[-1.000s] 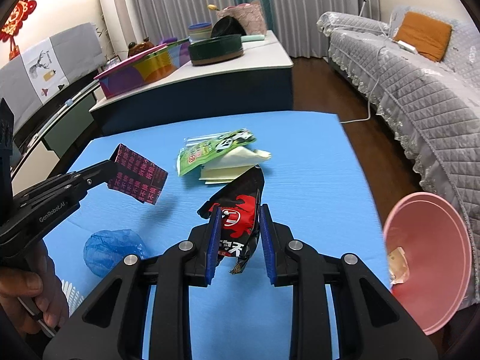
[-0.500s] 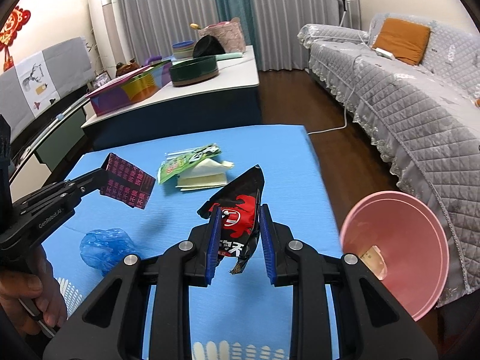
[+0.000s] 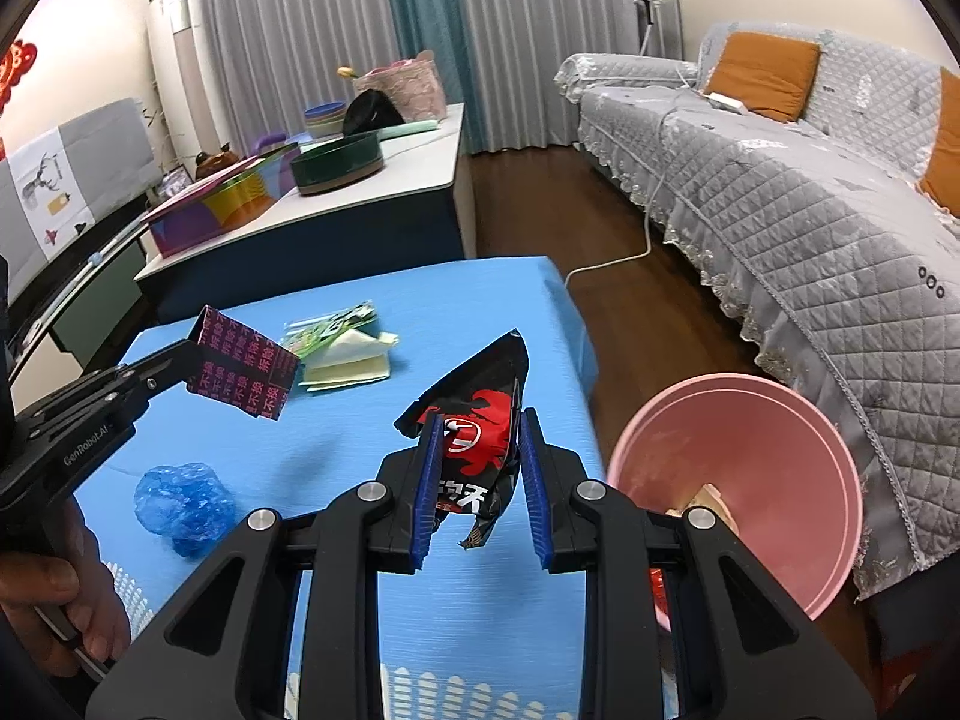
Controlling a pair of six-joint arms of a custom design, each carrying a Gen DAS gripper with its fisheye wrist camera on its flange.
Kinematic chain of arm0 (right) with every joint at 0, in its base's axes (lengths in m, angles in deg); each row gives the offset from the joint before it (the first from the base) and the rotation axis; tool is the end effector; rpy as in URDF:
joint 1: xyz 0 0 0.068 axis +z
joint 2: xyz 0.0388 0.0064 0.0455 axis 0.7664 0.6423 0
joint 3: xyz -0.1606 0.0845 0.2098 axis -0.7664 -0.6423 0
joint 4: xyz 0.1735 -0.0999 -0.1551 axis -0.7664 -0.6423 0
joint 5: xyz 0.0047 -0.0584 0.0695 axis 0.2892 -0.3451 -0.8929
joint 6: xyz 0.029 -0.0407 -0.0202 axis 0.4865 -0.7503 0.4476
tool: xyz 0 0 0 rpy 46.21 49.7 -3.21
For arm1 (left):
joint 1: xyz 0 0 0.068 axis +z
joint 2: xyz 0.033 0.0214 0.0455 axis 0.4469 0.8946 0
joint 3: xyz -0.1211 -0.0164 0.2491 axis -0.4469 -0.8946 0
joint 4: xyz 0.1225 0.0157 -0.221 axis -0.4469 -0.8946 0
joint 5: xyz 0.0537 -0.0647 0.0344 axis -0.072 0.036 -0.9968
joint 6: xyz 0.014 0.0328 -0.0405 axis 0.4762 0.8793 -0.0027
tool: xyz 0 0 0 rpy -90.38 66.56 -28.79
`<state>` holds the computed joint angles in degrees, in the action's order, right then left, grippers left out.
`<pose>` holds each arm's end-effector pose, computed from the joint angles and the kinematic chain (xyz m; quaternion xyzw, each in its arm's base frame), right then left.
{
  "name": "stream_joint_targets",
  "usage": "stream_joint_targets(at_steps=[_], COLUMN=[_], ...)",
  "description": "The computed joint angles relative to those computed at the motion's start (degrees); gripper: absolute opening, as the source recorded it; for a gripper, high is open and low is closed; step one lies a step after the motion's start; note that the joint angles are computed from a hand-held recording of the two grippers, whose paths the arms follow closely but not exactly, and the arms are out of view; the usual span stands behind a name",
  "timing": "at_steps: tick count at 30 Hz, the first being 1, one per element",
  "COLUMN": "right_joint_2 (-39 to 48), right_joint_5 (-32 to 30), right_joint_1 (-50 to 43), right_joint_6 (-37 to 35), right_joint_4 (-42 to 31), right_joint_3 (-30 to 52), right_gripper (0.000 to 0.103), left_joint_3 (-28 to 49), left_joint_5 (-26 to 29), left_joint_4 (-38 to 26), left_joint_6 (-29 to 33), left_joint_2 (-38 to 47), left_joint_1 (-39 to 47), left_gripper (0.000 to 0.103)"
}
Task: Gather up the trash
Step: 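Carry both wrappers over the pink basin and open both tools to drop them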
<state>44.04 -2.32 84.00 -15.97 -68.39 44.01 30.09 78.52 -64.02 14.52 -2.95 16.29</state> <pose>0.2626 0.1738 0.1531 -0.1571 0.8983 0.1321 0.3886 0.1992 -0.0300 0.1642 -0.0635 0.8848 -0.0212 0.4610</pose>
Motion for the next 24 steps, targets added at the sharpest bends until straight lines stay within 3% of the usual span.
stream_joint_targets(at_steps=[24], right_joint_2=[-4.9], right_joint_5=[-5.59], right_joint_1=[-18.38], right_joint_6=[-4.2], right_joint_4=[2.69], right_joint_3=[-6.29], right_gripper=[0.026], left_joint_3=[11.95], left_joint_5=[-8.74], left_joint_4=[6.08], left_joint_6=[-5.67], left_joint_2=[18.59], left_joint_1=[-20.02], left_gripper=[0.0])
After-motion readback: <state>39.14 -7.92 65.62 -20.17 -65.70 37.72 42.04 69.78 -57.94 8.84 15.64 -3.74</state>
